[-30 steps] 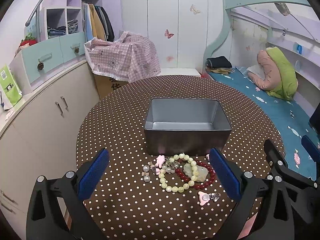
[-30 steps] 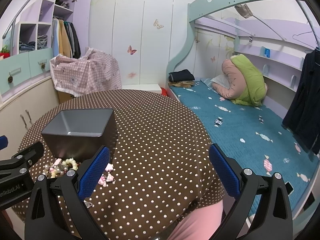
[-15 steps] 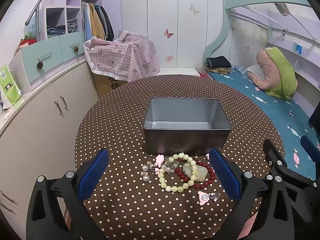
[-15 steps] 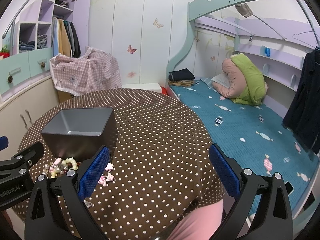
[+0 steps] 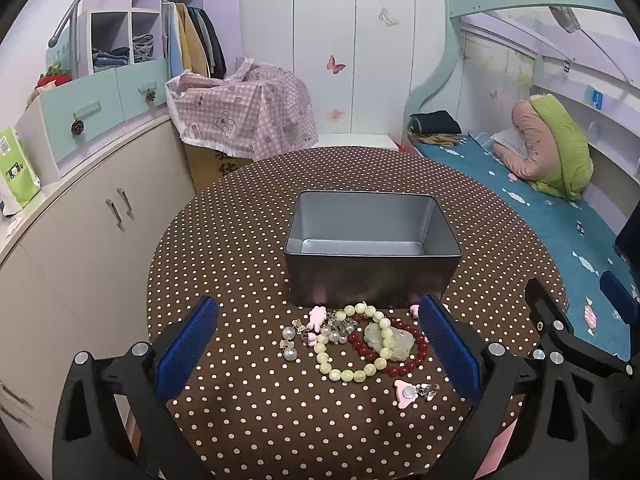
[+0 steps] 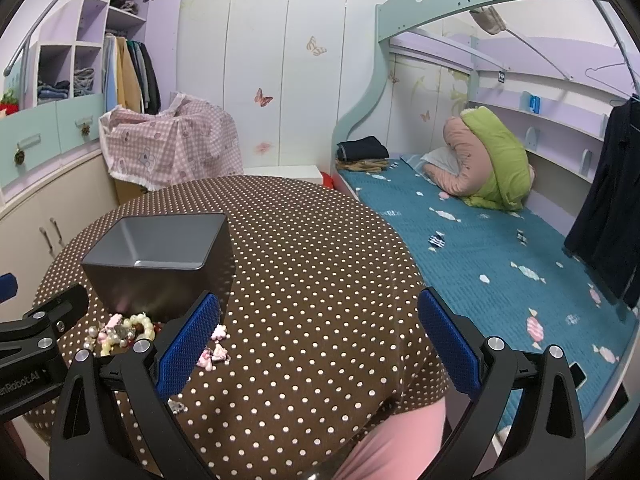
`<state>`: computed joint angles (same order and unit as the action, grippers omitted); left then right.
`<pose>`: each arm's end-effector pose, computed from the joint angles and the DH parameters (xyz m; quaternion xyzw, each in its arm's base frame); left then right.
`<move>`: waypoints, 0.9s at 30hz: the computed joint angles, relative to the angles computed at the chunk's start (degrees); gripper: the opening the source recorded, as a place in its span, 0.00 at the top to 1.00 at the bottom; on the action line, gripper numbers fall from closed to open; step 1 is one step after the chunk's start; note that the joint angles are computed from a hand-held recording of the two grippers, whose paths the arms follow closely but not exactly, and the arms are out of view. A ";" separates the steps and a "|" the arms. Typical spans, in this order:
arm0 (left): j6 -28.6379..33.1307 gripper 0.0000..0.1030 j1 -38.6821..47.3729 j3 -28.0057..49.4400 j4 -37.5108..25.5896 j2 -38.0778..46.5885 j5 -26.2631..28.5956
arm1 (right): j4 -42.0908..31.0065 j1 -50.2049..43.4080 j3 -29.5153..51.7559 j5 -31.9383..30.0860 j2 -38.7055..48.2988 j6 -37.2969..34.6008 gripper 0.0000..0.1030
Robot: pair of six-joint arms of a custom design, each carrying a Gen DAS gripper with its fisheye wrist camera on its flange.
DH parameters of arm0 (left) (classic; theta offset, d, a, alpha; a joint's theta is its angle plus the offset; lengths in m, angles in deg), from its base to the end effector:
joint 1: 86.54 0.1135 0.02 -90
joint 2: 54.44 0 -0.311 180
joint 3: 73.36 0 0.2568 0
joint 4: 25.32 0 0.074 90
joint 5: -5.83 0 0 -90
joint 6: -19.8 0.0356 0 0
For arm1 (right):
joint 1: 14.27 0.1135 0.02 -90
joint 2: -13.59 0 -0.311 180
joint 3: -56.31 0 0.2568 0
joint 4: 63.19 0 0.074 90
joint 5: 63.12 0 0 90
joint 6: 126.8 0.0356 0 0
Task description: Organize jewelry
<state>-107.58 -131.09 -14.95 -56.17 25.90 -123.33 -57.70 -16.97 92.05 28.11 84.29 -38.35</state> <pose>0.2064 -0.1716 0.2433 -0.0509 0.8979 0.0427 0.4353 0.2228 -0.0113 0.2060 0.0141 0.8636 -0.0280 0.5033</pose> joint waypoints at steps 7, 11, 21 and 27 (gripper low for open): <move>-0.45 0.06 -0.07 -0.11 -0.32 0.01 0.43 | -0.74 1.20 -0.12 0.92 -0.38 0.76 0.07; -0.45 0.06 -0.02 -0.29 -0.12 0.06 0.48 | -0.87 0.89 -0.06 0.63 -0.40 0.65 0.07; -0.15 0.06 0.77 -1.21 0.84 0.35 1.55 | -1.41 0.68 0.26 0.08 0.17 0.75 0.07; 0.28 0.06 2.44 -1.28 0.62 0.54 3.98 | -1.48 1.24 0.56 0.03 1.75 0.92 0.07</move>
